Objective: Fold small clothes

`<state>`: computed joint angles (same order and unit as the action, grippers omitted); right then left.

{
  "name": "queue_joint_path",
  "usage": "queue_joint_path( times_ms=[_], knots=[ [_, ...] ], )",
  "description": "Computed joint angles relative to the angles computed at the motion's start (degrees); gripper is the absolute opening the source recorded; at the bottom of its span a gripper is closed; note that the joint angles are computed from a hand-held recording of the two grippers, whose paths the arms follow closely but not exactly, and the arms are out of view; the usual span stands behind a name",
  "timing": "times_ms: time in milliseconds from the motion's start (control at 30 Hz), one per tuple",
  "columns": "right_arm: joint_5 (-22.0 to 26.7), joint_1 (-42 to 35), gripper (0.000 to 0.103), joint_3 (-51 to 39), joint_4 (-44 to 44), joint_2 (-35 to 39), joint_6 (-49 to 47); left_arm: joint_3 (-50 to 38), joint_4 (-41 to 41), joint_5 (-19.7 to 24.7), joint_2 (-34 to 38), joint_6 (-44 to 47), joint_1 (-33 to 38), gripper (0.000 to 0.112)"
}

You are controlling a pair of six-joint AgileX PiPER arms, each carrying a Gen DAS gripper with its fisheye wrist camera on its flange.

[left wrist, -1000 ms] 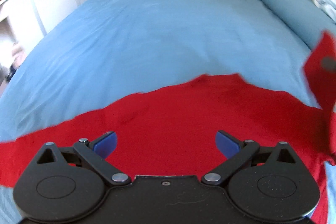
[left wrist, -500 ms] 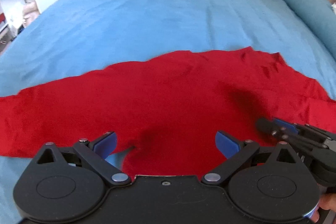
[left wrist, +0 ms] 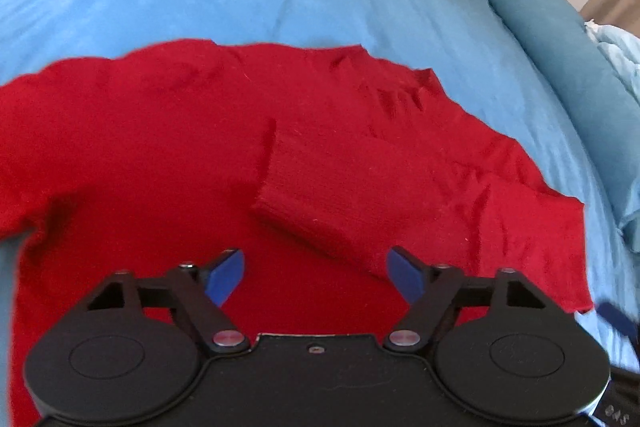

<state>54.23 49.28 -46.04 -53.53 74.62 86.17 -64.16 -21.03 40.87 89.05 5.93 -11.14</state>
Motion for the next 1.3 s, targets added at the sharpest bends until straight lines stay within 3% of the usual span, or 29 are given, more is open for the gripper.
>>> queue_joint_path(
  times_ms=[67,100,133,167,200,233,300,533,733,833,933,1033,1133,1233,1300],
  knots=[
    [3.27,-0.38,0.102,2.57,2.49,-1.04,3.10,1.14,4.25,-4.29,0.12,-4.80,-2.60,0.077],
    [4.10,-1.13,0.102,3.49,3.61,-1.07,4.70,1.14,6.31,-5.33,0.12,-7.05,-3.55,0.067],
    [4.08,-2.39,0.102,4.68,4.71,-1.20,6.46,0.68,8.43,-6.06,0.54,-9.11,-4.48,0.046],
    [3.67,-3.48,0.102,5.49,5.04,-0.83,8.05,-0.54,11.41,-6.29,1.52,-12.09,-5.67,0.034],
    [3.67,-4.43,0.102,6.22,4.96,-0.48,9.96,-1.51,12.71,-5.75,1.78,-13.24,-5.90,0.012],
    [3.19,-5.25,0.102,6.89,4.44,-0.21,11.60,-2.61,12.40,-5.51,2.32,-13.13,-5.87,0.004],
    [2.22,-6.71,0.102,7.72,2.98,0.11,14.55,-4.39,9.49,-5.93,2.25,-11.24,-5.18,0.004],
    [1.10,-11.50,0.102,3.19,-1.06,6.55,11.38,-8.47,17.18,-6.93,-3.46,-10.34,-1.52,0.004],
    [2.89,-14.48,0.101,1.79,-1.17,8.59,9.80,-1.28,12.74,-12.65,-2.57,-2.22,5.46,0.004],
    [-3.07,-18.74,0.102,6.28,-0.01,3.89,10.36,2.40,7.50,-14.95,-1.00,3.05,8.00,0.004],
    [-4.21,-18.56,0.102,8.29,-1.77,2.63,8.28,5.57,5.72,-15.85,-0.84,5.34,8.95,0.006],
    [-6.22,-20.08,0.102,8.74,-0.84,0.97,2.55,8.18,9.12,-15.79,-3.44,4.42,9.43,0.021],
    [-8.24,-23.13,0.103,8.31,5.55,-2.39,-8.46,8.34,19.45,-13.29,-5.83,-0.60,9.05,0.035],
    [-1.75,-18.29,0.103,5.54,7.36,-5.18,-14.42,7.16,23.66,-7.73,-9.56,-0.71,10.31,0.046],
    [-2.67,-15.58,0.103,4.26,7.52,-7.56,-15.80,6.69,19.98,-5.98,-11.88,3.91,11.41,0.056]
  ],
)
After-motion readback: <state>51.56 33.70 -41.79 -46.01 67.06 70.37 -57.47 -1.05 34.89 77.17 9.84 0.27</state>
